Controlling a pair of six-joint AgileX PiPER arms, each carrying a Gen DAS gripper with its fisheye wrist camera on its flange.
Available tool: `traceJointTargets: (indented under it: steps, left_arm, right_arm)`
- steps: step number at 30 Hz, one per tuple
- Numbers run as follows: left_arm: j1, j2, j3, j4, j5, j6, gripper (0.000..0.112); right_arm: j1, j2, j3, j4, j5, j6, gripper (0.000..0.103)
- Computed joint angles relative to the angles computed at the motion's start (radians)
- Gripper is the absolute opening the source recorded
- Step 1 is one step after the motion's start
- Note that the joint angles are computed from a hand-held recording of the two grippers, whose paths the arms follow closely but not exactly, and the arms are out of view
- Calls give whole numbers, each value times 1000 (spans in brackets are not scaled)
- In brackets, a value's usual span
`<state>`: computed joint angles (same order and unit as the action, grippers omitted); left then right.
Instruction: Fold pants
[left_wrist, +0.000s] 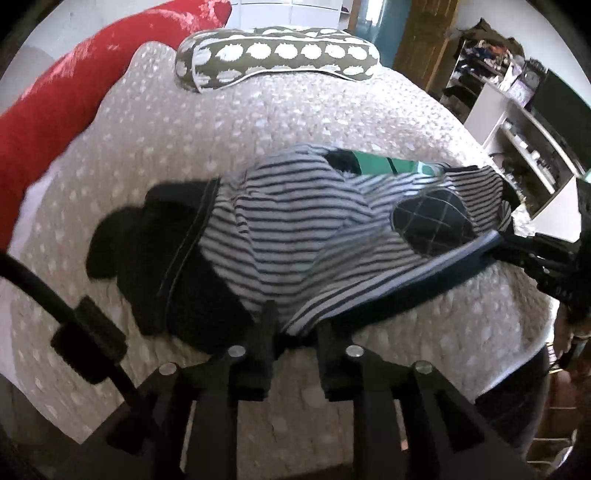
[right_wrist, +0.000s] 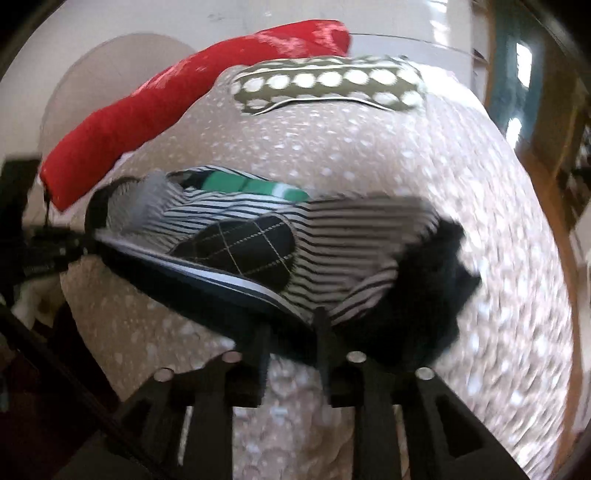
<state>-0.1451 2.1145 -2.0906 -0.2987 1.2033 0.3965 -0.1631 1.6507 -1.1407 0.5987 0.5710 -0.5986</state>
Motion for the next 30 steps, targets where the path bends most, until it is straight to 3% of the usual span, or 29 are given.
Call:
traceJointTargets:
  steps: [1, 2, 4, 8, 12, 16, 17, 18, 20, 23, 26, 28, 30]
  left_arm:
    - [13, -36, 53, -21, -28, 24, 20]
    - [27, -72, 100, -38, -50, 50, 24]
    - [60, -132, 174, -75, -81, 96, 25]
    - [142, -185, 229, -151, -92, 125, 30]
    - [200, -174, 202, -219, -70, 84, 32]
    - [196, -174, 208, -227, -84, 44, 33]
    - [194, -178, 216, -221, -89, 35, 33]
    - [192, -177, 217, -218, -91, 22, 33]
    - [193, -171, 210, -219, -92, 2, 33]
    - [203, -174, 217, -226, -109, -8, 36]
    - [205, -161, 211, -222, -118, -26, 37]
    - [202, -152, 210, -216, -116, -40, 37]
    - [198, -148, 207, -212, -113, -47, 37]
  right_arm:
    - [-14, -24, 28, 19, -11, -4, 36]
    - [-25, -53, 59, 19, -34, 4, 53]
    - [-48, -109, 111, 3, -79, 21, 61]
    - [-139, -154, 131, 65, -98, 13, 61]
    - [-196, -86, 61, 222, -67, -24, 62]
    - [-154, 8, -19, 257, -64, 30, 62]
    - [-137, 41, -54, 213, -43, 79, 47]
    - [-121, 68, -88, 155, -18, 131, 12]
    - [-103, 62, -89, 109, -40, 168, 12]
    - [-150, 20, -50, 186, -49, 107, 12]
    - [-174, 17, -27, 120, -61, 172, 13]
    - [-181, 10, 4, 95, -86, 184, 20]
    - [-178, -19, 46, 55, -139, 223, 54]
